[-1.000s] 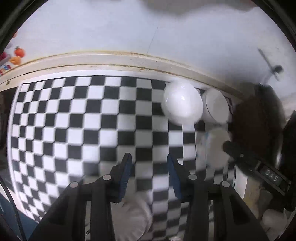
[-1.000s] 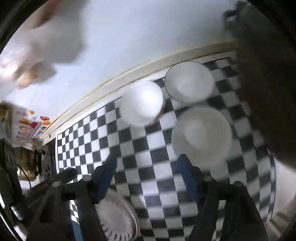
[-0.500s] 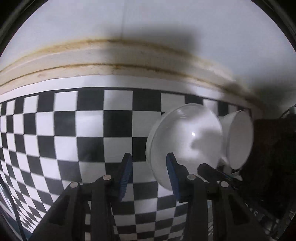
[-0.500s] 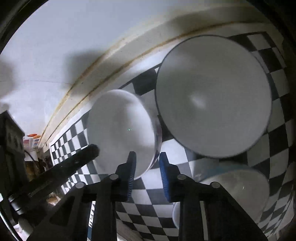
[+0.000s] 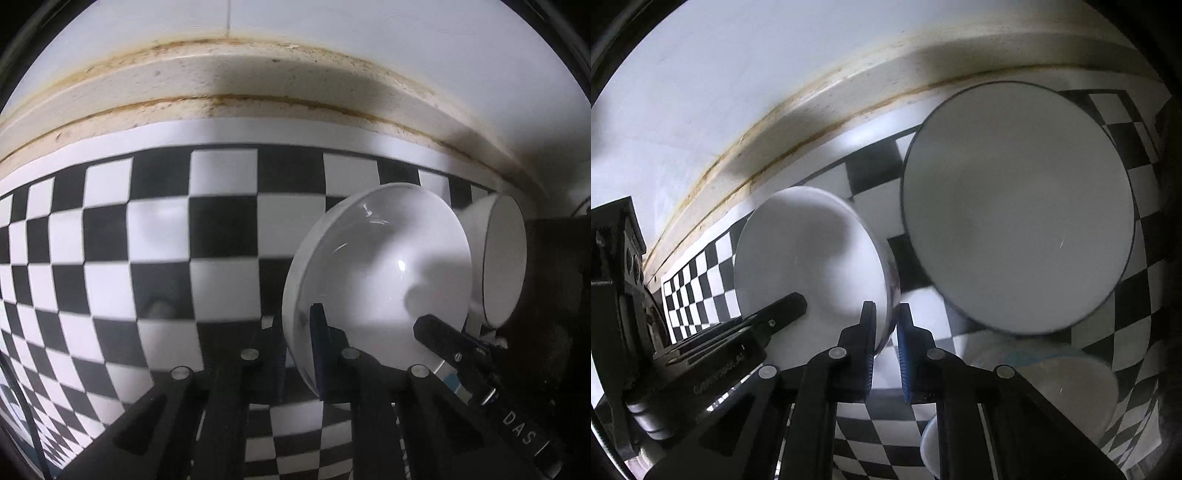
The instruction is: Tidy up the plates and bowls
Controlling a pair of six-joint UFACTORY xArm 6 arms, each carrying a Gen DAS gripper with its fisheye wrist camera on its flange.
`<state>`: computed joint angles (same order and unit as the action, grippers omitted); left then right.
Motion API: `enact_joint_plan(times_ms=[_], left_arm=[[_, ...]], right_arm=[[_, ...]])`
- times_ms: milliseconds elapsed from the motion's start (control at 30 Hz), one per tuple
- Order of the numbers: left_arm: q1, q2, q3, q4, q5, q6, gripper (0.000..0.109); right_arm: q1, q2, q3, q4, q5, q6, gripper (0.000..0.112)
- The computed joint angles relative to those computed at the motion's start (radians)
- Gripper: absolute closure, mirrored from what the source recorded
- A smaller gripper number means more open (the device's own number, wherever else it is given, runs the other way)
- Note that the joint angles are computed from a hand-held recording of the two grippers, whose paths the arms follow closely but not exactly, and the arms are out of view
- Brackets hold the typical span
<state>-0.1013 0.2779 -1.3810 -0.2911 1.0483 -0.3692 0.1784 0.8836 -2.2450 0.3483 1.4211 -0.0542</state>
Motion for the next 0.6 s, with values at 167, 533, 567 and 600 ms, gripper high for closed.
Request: enact_joint_plan(times_ms=[167, 533, 567, 600], left_arm=[[-0.013, -0.132, 0.134, 0.019, -0.033, -0.035, 0.099], [-0.107, -0.442, 0.405, 0.013, -0.043, -0.103, 0.098], [-0.115, -0.467, 0.428, 0.010, -0.043, -0.103, 0.098], [-0.128, -0.490, 0.450, 0.007, -0.042, -0.106, 0.098]], right_arm=[[0.012, -0.161, 0.234, 0.010, -0.078, -0.068, 0.100], [-0.003, -0.599, 0.783, 0.035, -0.214, -0.201, 0.100], [-0.008, -0.627, 0.818, 0.039, -0.217, -0.208, 0.100], [-0.016, -0.669, 0.871, 0.046, -0.226, -0.217, 0.100]])
